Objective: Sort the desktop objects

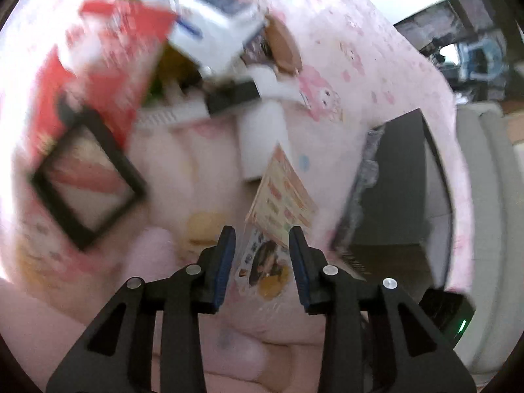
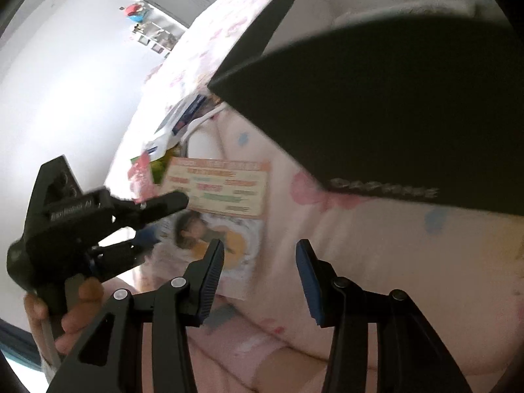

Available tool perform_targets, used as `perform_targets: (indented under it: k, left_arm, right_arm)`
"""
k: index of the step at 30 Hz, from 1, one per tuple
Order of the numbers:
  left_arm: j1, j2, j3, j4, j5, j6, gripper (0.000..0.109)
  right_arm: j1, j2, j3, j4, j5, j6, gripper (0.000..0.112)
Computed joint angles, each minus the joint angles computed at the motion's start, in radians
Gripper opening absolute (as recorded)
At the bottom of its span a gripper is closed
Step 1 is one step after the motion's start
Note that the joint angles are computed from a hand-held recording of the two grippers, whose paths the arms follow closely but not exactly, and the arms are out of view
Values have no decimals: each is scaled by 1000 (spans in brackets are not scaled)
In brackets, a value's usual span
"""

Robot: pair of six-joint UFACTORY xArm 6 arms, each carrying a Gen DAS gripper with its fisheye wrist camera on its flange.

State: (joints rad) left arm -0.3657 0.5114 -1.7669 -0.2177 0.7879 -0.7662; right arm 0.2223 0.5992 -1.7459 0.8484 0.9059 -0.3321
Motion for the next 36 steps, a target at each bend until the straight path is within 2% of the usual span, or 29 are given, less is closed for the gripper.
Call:
perform_targets:
  k: [2,4,6,8,11,14,15,16,17,18,21,24,27,29,32,34,36]
  left_arm:
    - [-2,42,-89,84,99,-9,33]
    - [-2,138,-247,131,240,23,33]
    - [6,180,-296,112,288,27,33]
    - [15,194,-298,65,287,32,33]
    - [16,182,-276,49,272,34,33]
    - [12,179,-273,18,268,78,33]
    - [13,175,-263,-22,261,110,36]
    - [16,166,-244,-68,247,138,41]
    - [18,157,-227,-112,235,164,52]
    - [18,143,-206,-131,217,171,54]
    - [12,118,-173,-117,197,161,54]
    - [4,146,-229,-33,250,110,53]
    - [-3,204,-324,-2,317,110,53]
    - [-9,228,-360,7,343,133,53]
    - [-14,261,-412,-18,377,172,53]
    - [-14,251,-393,-25,362,173,53]
    - [-6,192,-286,-97,271,204,51]
  right_arm:
    - [11,71,-120,-77,93,63,42]
    - [24,85,-139,-102,83,34,42]
    - [20,100,-143,-103,85,52,42]
    - [10,147,-190,-76,115,98,42]
    - [16,155,-188,-52,84,73,52]
    - [29,147,-179,-49,64,42,52]
    - [31,140,-172,-41,59,30,49]
    - [34,116,-140,-29,28,10,39]
    - [38,92,-110,-16,-2,-11,34]
    - [41,71,-82,-4,-30,-31,32]
    - [36,35,-46,-32,-67,-35,28]
    - [26,22,-25,-69,-66,-8,28]
    - [24,24,-27,-82,-58,0,27]
    - [24,10,-15,-43,-52,-53,13]
    - [28,0,-6,-65,-57,-69,8]
    - [28,2,-6,-70,-63,-64,8]
    - [23,1,-2,-49,-64,-73,8]
